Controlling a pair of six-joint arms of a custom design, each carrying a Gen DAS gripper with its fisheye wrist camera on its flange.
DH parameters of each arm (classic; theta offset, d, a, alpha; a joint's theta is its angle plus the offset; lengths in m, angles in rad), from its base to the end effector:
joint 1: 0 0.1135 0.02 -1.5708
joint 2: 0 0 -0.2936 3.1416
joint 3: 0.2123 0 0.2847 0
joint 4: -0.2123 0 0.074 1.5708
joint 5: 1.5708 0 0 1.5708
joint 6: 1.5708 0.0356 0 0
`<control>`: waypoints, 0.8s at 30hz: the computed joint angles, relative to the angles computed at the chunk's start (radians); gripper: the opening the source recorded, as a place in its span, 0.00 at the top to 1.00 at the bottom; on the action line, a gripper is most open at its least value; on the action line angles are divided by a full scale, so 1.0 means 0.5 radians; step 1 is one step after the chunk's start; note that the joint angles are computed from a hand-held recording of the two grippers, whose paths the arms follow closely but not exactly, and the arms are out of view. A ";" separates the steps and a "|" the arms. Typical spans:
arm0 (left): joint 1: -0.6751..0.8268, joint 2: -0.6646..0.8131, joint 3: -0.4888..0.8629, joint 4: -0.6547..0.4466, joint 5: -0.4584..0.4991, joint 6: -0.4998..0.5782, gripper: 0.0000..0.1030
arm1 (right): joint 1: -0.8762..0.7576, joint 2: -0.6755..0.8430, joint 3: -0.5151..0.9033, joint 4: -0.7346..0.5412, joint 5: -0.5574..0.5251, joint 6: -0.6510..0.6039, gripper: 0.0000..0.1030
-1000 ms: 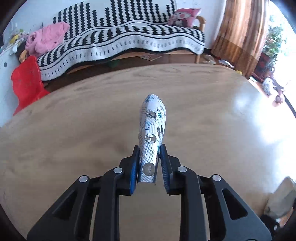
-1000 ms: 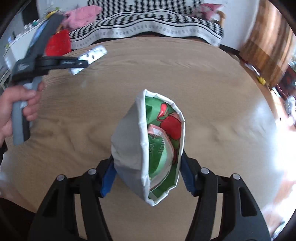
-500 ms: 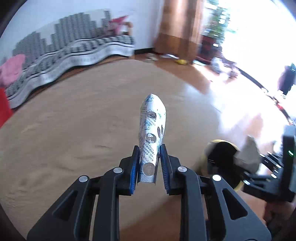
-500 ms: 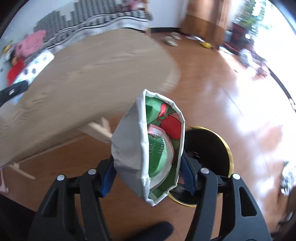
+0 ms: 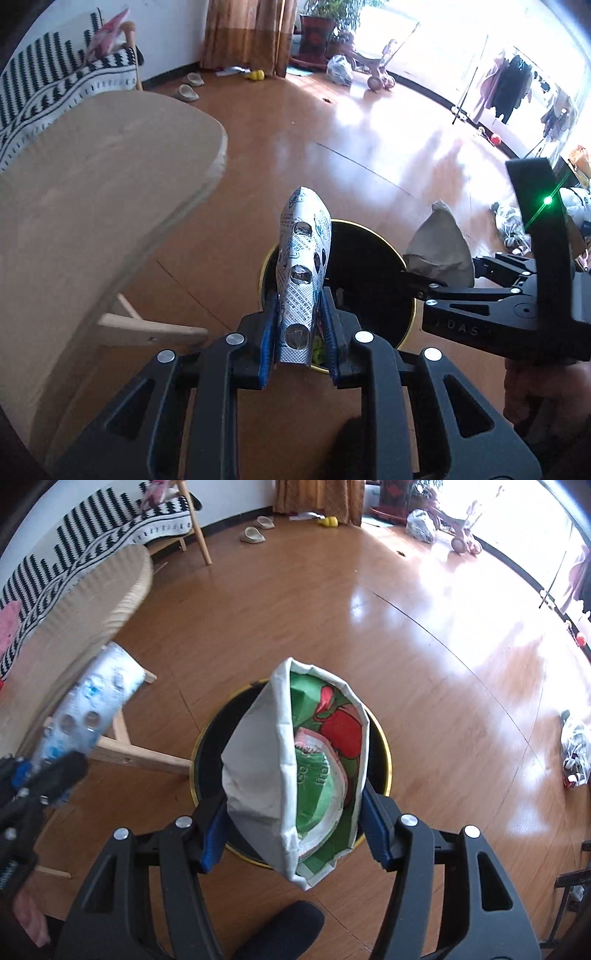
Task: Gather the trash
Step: 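Carry the dotted wrapper and snack bag over the bin and open both tools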
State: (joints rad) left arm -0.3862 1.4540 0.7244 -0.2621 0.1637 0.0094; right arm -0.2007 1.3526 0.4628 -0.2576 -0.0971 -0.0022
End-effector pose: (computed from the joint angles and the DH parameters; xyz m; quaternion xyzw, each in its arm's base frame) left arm 0.2692 -0.1157 0.1730 0.2106 0.9320 -0.1303 0.2649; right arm 0.2194 -0.0411 0.1219 0.0866 0.9727 0.0259 0.2136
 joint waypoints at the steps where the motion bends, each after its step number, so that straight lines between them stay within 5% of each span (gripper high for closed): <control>1: -0.028 0.065 -0.002 0.054 0.010 -0.019 0.78 | 0.038 0.056 0.039 0.004 0.007 0.047 0.41; 13: -0.114 0.783 0.215 0.324 0.035 -0.134 0.77 | 0.000 0.397 0.215 0.011 -0.022 0.033 0.41; 24: -0.170 0.865 0.248 0.391 0.010 -0.132 0.73 | 0.018 0.479 0.234 0.068 -0.007 0.092 0.41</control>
